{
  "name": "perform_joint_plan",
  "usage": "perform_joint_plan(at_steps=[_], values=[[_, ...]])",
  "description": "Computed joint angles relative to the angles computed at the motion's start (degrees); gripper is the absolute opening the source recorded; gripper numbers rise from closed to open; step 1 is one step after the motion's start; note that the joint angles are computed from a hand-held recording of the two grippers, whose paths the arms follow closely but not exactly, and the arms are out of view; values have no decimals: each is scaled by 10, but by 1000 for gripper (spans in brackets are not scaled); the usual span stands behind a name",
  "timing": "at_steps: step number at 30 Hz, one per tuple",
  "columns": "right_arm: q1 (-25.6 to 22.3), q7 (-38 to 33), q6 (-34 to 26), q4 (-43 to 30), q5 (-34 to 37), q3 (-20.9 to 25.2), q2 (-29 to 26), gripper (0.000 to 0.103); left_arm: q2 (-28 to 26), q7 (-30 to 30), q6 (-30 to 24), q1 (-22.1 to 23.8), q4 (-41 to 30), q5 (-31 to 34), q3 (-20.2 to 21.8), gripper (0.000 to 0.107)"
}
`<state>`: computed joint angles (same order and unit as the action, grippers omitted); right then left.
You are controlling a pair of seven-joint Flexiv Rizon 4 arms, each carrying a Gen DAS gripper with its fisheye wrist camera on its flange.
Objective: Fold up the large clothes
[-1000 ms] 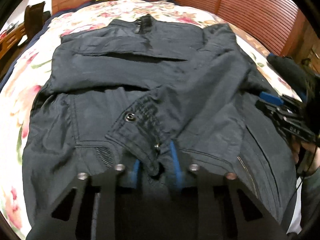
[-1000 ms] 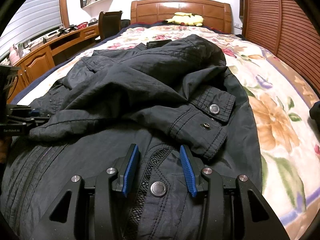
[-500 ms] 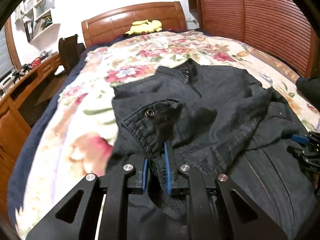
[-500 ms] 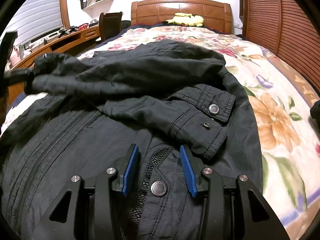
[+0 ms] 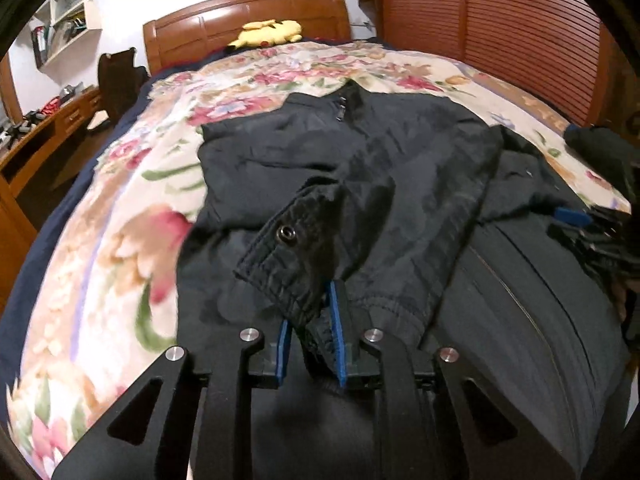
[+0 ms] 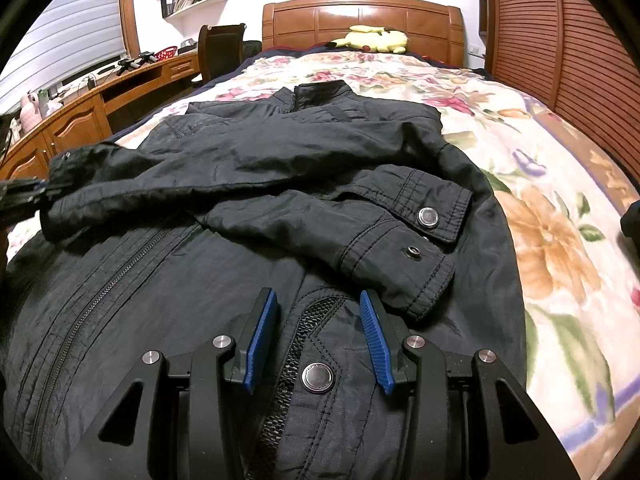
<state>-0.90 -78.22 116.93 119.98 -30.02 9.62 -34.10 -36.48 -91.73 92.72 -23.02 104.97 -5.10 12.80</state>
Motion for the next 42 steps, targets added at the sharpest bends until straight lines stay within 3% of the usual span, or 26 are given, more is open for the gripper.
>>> perform_joint_plan(at_steps=[2, 5, 6, 8, 11, 12, 13, 15, 26, 32, 35, 42], values=[[-2, 0, -1, -1, -1, 1, -1, 45, 9, 0, 7, 1, 15, 2, -4, 24], [-3, -1, -1, -1, -2, 2, -1, 45, 13, -15, 26, -40, 27, 7, 45, 39], [-3, -1, -1, -1, -2, 2, -1, 45, 16, -16, 37, -43, 34, 7, 50, 46], [-3, -1, -1, -1, -2, 2, -1, 45, 23, -12, 50, -43, 47, 0, 50, 51], [-4, -1, -1, -2, -3, 2, -2, 45, 33, 2, 64, -15, 64, -12, 18, 65], [-4, -1, -1, -2, -3, 2, -2, 45, 34, 5, 71, -4, 69, -17, 6, 78], [-4, -1, -1, -2, -3, 2, -2, 45, 36, 9, 79, 5, 75, -22, -7, 82], [-4, -1, -1, -2, -3, 3, -2, 45, 38, 17, 89, 18, 86, -32, -25, 82], [-1, -3, -13, -5, -3, 0, 0, 45, 50, 52, 167, -24, 157, -123, -8, 82], [-33, 8, -42, -6, -27, 29, 12, 45, 62, 81, 214, -55, 198, -192, -4, 82], [-54, 4, -14, 24, -36, 40, 31, 45, 66, 100, 238, -68, 216, -226, -8, 82], [-65, 2, 55, 109, -43, 7, 91, 45, 78, 145, 276, -73, 249, -287, -45, 82]])
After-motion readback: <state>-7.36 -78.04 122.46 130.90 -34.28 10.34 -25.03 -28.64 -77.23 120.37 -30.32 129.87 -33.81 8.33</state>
